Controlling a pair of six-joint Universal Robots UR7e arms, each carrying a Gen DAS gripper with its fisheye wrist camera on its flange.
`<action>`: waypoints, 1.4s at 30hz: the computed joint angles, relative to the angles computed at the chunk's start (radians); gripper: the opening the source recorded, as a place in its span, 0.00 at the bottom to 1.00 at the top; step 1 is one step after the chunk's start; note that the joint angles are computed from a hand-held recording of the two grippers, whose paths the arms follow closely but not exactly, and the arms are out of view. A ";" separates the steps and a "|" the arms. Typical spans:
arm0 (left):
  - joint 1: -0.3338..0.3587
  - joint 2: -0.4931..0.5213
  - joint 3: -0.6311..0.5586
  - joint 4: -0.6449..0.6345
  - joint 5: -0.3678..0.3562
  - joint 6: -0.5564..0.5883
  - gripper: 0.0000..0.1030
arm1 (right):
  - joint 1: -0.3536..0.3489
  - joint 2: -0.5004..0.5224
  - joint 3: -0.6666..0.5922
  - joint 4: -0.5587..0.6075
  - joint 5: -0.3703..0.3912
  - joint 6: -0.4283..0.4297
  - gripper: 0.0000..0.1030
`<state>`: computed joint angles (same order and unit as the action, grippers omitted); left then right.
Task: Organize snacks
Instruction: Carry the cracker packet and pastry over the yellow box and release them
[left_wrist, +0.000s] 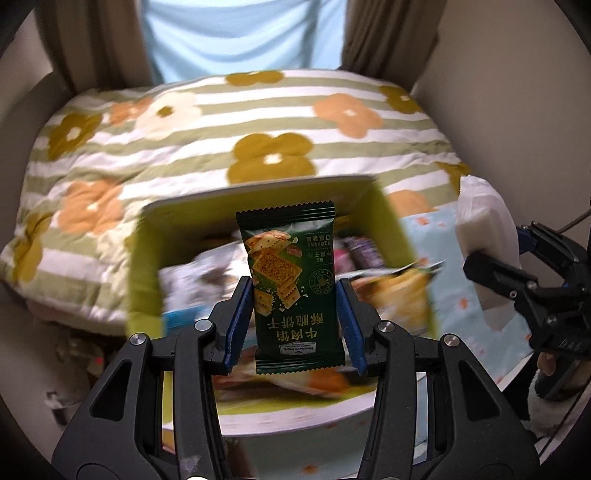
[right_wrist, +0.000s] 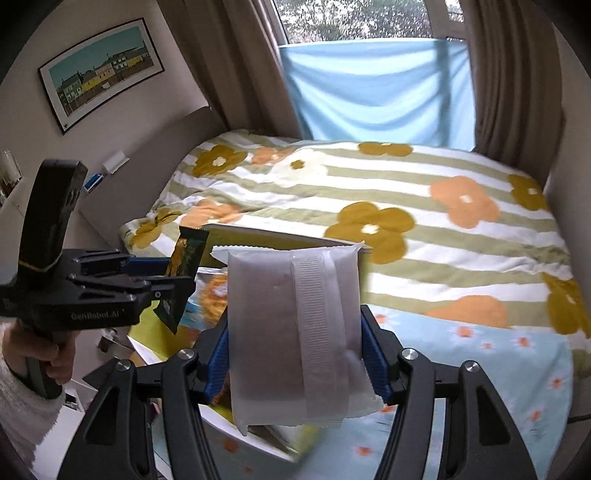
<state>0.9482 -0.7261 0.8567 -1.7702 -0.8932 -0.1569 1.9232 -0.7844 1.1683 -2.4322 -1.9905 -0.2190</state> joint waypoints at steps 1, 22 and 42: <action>0.015 -0.018 0.014 0.001 0.000 0.009 0.40 | 0.007 0.022 -0.015 0.003 -0.003 0.013 0.56; 0.070 -0.191 0.324 -0.217 -0.012 0.069 1.00 | 0.038 0.115 -0.065 0.045 -0.102 0.178 0.56; 0.084 -0.201 0.348 -0.200 -0.030 0.028 1.00 | 0.038 0.095 0.009 -0.083 -0.151 0.196 0.93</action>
